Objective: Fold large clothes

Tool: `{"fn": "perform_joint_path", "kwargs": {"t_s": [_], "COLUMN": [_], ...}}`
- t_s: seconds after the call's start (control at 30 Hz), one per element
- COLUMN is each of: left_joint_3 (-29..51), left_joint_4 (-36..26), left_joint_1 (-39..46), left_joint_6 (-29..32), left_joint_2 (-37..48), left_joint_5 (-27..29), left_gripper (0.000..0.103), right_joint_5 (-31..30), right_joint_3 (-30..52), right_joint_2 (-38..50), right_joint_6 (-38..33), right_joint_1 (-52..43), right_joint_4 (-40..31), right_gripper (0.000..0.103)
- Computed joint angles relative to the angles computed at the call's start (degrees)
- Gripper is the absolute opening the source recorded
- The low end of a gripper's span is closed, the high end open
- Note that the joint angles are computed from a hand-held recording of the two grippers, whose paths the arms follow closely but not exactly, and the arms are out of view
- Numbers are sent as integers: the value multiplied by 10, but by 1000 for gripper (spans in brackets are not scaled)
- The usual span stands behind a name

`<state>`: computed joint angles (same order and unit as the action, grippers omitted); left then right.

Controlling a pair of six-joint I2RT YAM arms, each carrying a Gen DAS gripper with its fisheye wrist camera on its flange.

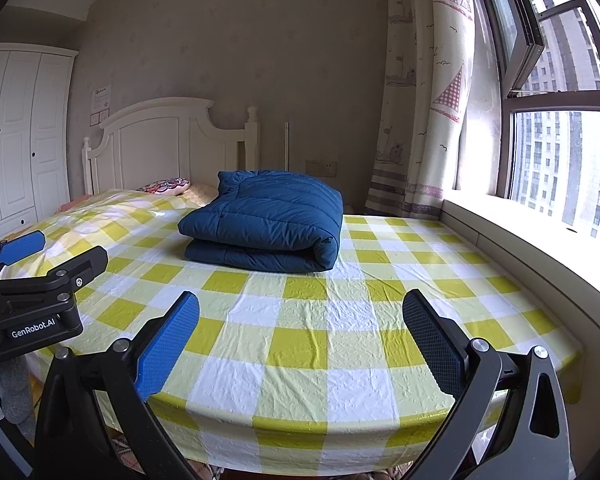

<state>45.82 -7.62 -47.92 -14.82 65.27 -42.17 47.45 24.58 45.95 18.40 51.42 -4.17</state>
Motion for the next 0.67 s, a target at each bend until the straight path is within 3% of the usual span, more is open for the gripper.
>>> {"fn": "perform_joint_path", "kwargs": {"t_s": [0.37,0.43,0.5,0.6,0.67], "left_joint_3": [-10,-7,27,77,113], "left_joint_4": [23,25,-20,-59,-73], "left_joint_1": [4,23,64,161,235], "left_joint_6": [23,38,44,62,66], "left_joint_2": [-3,3,27,78,116], "left_joint_5": [19,61,124,209,244], "left_gripper": [101,101,101,101,101], "right_joint_5": [-12,-39,-97,-204,-236], "right_joint_3": [1,0,5,43,59], "right_joint_2": [12,14,19,54,66], "right_joint_6": [1,-13,-44,-114,-121], "right_joint_1": [-5,-31,-89,-234,-286], "right_joint_4": [2,11,19,8,0], "right_gripper": [98,98,98,98,98]}}
